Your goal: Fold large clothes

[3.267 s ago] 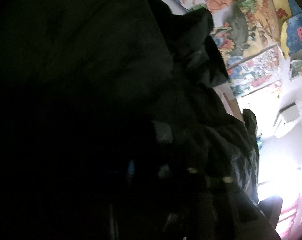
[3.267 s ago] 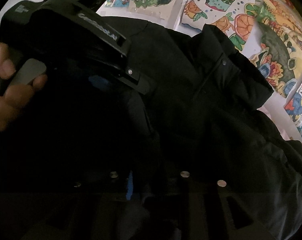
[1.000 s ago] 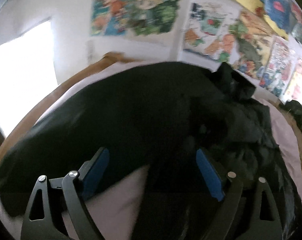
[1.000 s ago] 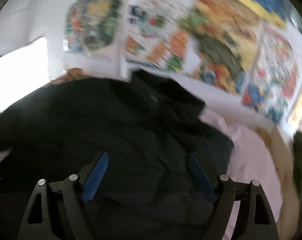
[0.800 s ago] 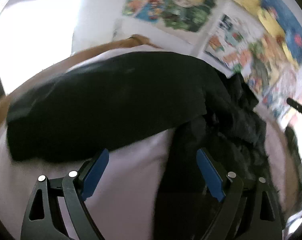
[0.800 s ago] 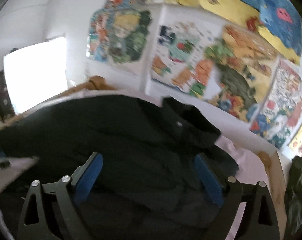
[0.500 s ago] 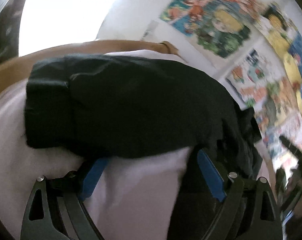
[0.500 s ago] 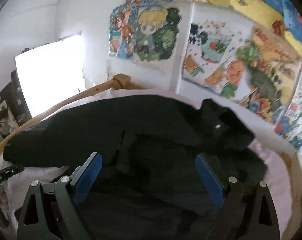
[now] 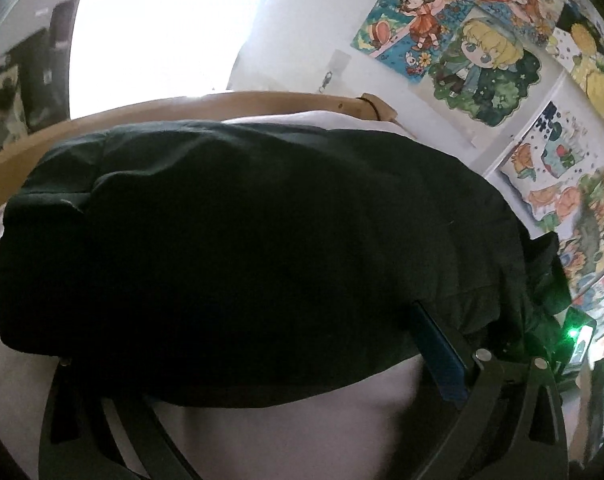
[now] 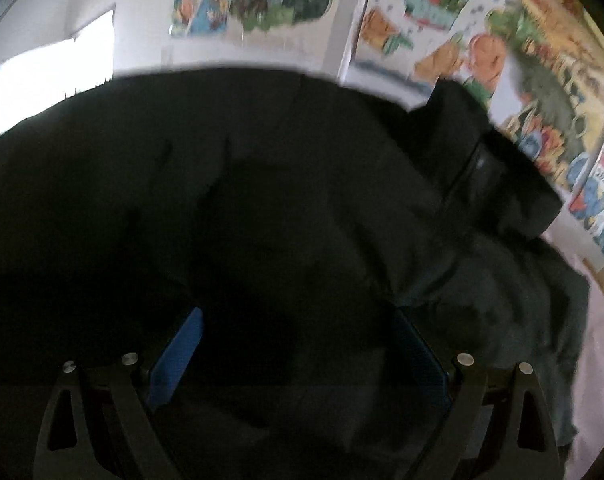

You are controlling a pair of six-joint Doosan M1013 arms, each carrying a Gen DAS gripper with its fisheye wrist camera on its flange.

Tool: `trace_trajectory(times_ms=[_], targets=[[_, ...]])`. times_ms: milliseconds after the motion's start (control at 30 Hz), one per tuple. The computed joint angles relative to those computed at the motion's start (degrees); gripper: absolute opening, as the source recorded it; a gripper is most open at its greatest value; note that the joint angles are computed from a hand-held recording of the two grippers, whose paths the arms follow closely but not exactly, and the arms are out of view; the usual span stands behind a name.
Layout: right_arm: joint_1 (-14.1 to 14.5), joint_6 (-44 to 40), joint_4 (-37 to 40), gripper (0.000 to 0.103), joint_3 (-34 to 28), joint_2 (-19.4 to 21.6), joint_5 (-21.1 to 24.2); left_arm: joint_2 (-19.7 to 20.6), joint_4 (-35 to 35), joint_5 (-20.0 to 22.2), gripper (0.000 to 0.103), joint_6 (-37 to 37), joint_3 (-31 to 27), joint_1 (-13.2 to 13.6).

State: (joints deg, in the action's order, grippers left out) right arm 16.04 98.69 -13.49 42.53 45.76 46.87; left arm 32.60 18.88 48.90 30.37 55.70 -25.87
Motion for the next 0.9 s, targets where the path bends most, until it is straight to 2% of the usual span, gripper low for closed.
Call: trace_trajectory(times_ms=[100, 233, 267, 300, 333, 367, 433, 533, 600, 733, 833, 900], targets=[[-0.15, -1.12, 0.42, 0.103, -0.78, 0.92, 1.26, -0.20, 1.89, -1.00, 0.100, -2.97, 0.73, -0.24], [-0.44, -1.31, 1.64, 0.103, 0.41, 0.71, 0.28, -2.19, 8.52, -6.73, 0.096, -13.29, 5.09, -0.50], [-0.45, -1.17, 1.49, 0.103, 0.86, 0.54, -0.18, -2.27, 9.57, -6.98, 0.094, -14.73, 5.18, -0.55], [-0.41, -0.98, 1.17, 0.103, 1.19, 0.44, -0.56, -2.70, 11.54, -7.88, 0.087, -17.35, 6.15, -0.69], [-0.35, -0.80, 0.88, 0.103, 1.38, 0.37, -0.74, -2.82, 12.56, -8.17, 0.074, -18.72, 6.35, -0.76], [-0.34, -0.70, 0.68, 0.103, 1.60, 0.28, -0.93, -3.36, 14.16, -9.45, 0.066, -20.99, 7.44, -0.76], [-0.32, -0.63, 0.68, 0.103, 1.85, 0.17, -1.09, -3.84, 14.49, -11.27, 0.041, -21.99, 8.14, -0.45], [-0.27, -0.64, 0.97, 0.103, 1.85, 0.23, -1.20, -4.27, 15.43, -12.98, 0.023, -22.27, 8.43, -0.21], [-0.29, -0.87, 1.26, 0.103, 1.00, 0.70, -0.92, -4.39, 16.23, -13.88, 0.015, -21.92, 8.22, -0.14], [-0.58, -1.71, 3.59, 0.103, 1.88, -0.07, -1.72, -4.55, 19.08, -14.85, 0.010, -20.17, 6.88, -0.48], [-1.93, -6.82, 12.03, 0.103, 2.12, -1.17, -1.94, -4.69, 20.05, -15.77, 0.009, -17.34, 5.13, -0.70], [-2.79, -9.86, 16.57, 0.103, 1.67, -1.91, -0.19, -4.49, 19.58, -16.25, 0.009, -14.68, 3.29, -0.87]])
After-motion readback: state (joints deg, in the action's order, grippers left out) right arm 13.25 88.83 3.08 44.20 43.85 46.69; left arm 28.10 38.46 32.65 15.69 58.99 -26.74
